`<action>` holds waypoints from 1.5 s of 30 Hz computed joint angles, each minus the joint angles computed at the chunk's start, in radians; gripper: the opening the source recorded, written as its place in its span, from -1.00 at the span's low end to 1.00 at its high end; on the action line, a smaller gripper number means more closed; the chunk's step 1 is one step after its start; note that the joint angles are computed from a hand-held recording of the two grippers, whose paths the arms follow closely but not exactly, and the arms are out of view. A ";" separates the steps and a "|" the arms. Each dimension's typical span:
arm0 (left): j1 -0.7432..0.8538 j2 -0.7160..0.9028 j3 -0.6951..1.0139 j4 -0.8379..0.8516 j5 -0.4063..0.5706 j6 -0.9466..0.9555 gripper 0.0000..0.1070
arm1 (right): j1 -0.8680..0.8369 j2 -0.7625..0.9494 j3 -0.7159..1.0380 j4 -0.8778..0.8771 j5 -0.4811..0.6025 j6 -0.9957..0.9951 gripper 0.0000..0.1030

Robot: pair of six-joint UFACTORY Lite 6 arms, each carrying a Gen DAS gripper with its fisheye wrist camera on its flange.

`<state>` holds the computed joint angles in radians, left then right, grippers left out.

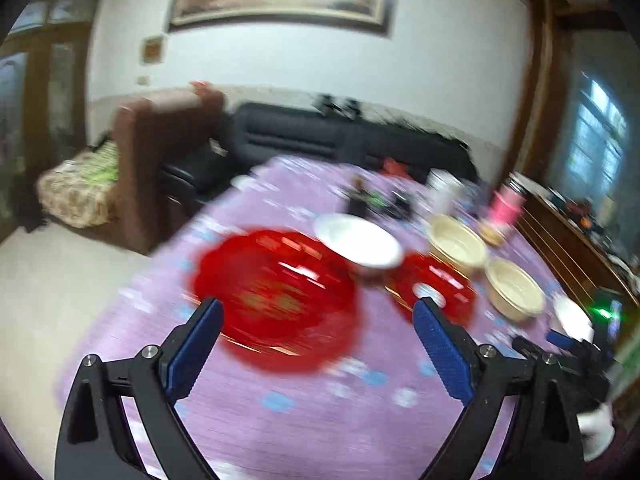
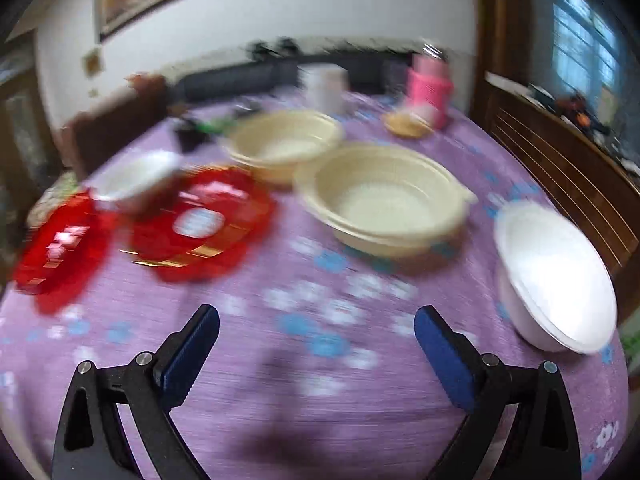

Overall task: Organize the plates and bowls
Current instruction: 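Move both tools toward the large red wedding plate, then grasp the rim of the large red wedding plate with both tools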

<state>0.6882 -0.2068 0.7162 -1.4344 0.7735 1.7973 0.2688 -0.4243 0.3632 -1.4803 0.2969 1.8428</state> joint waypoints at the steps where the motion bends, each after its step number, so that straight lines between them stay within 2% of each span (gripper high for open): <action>1: 0.024 0.045 0.053 -0.007 0.002 -0.004 0.88 | 0.065 0.013 0.026 0.005 0.022 0.000 0.94; 2: 0.043 0.098 0.113 -0.004 0.001 -0.023 0.90 | 0.140 0.055 0.080 0.031 0.060 -0.004 0.94; 4: 0.074 0.228 0.256 0.038 0.028 -0.093 0.92 | 0.224 0.145 0.184 0.055 0.048 -0.034 0.94; 6: 0.060 0.358 0.398 0.100 -0.004 -0.177 0.92 | 0.270 0.248 0.292 0.097 -0.024 -0.067 0.93; 8: 0.025 0.478 0.521 0.157 -0.065 -0.260 0.92 | 0.278 0.378 0.420 0.224 -0.137 -0.187 0.87; 10: -0.003 0.602 0.655 0.258 -0.087 -0.376 0.92 | 0.296 0.507 0.548 0.432 -0.184 -0.382 0.80; 12: -0.017 0.741 0.810 0.391 -0.045 -0.537 0.92 | 0.307 0.600 0.646 0.638 -0.190 -0.585 0.70; 16: -0.050 0.975 1.062 0.479 0.013 -0.729 0.92 | 0.297 0.818 0.863 1.057 -0.206 -0.928 0.54; 20: -0.089 1.091 1.198 0.555 0.027 -0.831 0.92 | 0.273 1.001 1.081 1.413 -0.131 -1.251 0.30; 22: -0.109 1.112 1.214 0.575 0.014 -0.844 0.92 | 0.268 1.055 1.152 1.450 -0.095 -1.285 0.24; 25: -0.142 1.139 1.234 0.610 -0.025 -0.865 0.88 | 0.275 1.130 1.244 1.411 -0.061 -1.249 0.14; 27: -0.164 1.165 1.262 0.656 -0.040 -0.896 0.65 | 0.288 1.175 1.297 1.348 -0.038 -1.197 0.04; 29: -0.183 1.245 1.370 0.744 0.004 -0.990 0.11 | 0.299 1.206 1.337 1.318 -0.014 -1.170 -0.19; 31: -0.192 1.283 1.411 0.780 0.032 -1.022 -0.32 | 0.305 1.239 1.373 1.314 0.002 -1.171 -0.32; 33: -0.194 1.230 1.335 0.783 -0.022 -1.003 -0.32 | 0.318 1.243 1.376 1.232 0.011 -1.097 -0.41; 36: -0.167 1.167 1.256 0.744 -0.027 -0.956 -0.34 | 0.316 1.225 1.356 1.227 0.005 -1.106 -0.61; 40: -0.137 1.054 1.110 0.683 -0.062 -0.868 -0.34 | 0.320 1.166 1.283 1.245 -0.039 -1.118 -0.61; 45: -0.115 0.901 0.912 0.594 -0.133 -0.738 -0.34 | 0.372 1.083 1.187 1.005 -0.054 -0.902 -0.61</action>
<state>0.5735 0.6946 1.6286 -0.8406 0.6410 1.0591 0.6406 0.6586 1.5502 -0.4754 0.2427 0.9405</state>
